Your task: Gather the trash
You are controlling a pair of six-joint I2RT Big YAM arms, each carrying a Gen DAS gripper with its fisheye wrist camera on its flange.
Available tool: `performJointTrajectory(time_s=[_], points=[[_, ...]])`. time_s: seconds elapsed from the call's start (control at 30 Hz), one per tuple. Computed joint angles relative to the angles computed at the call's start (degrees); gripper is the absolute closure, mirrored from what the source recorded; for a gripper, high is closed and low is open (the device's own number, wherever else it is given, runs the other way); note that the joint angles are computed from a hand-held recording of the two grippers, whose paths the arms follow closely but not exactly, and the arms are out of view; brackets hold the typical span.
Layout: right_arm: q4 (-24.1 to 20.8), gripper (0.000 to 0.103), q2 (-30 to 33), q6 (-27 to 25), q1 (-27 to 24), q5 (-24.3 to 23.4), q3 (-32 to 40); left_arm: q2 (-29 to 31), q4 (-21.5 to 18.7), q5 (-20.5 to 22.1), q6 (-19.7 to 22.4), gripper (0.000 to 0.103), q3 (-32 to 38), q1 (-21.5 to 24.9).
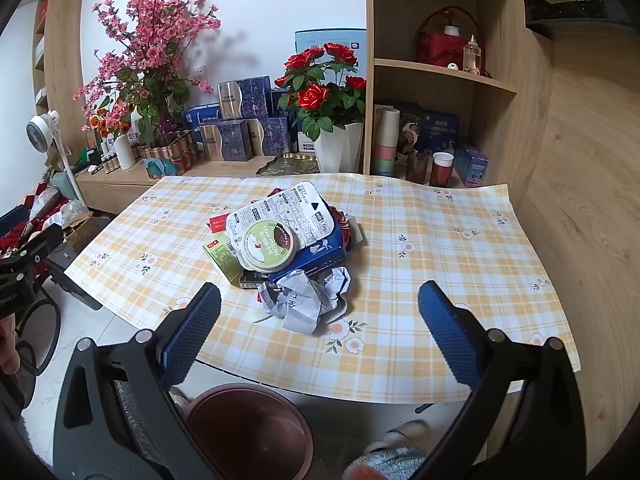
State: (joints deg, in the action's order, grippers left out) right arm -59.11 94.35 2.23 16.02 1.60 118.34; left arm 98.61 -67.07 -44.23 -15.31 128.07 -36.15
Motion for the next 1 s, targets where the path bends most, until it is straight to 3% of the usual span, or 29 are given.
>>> performJointTrajectory(time_s=[0.67, 1.0], points=[[-1.57, 0.006, 0.38, 0.13, -0.34, 1.02, 1.05, -1.36, 1.19, 0.19, 0.85, 0.005, -1.58, 0.67], [-1.57, 0.006, 0.23, 0.68, -0.79, 0.82, 1.04, 0.23, -0.09, -0.31, 1.15, 0.005, 1.35, 0.03]])
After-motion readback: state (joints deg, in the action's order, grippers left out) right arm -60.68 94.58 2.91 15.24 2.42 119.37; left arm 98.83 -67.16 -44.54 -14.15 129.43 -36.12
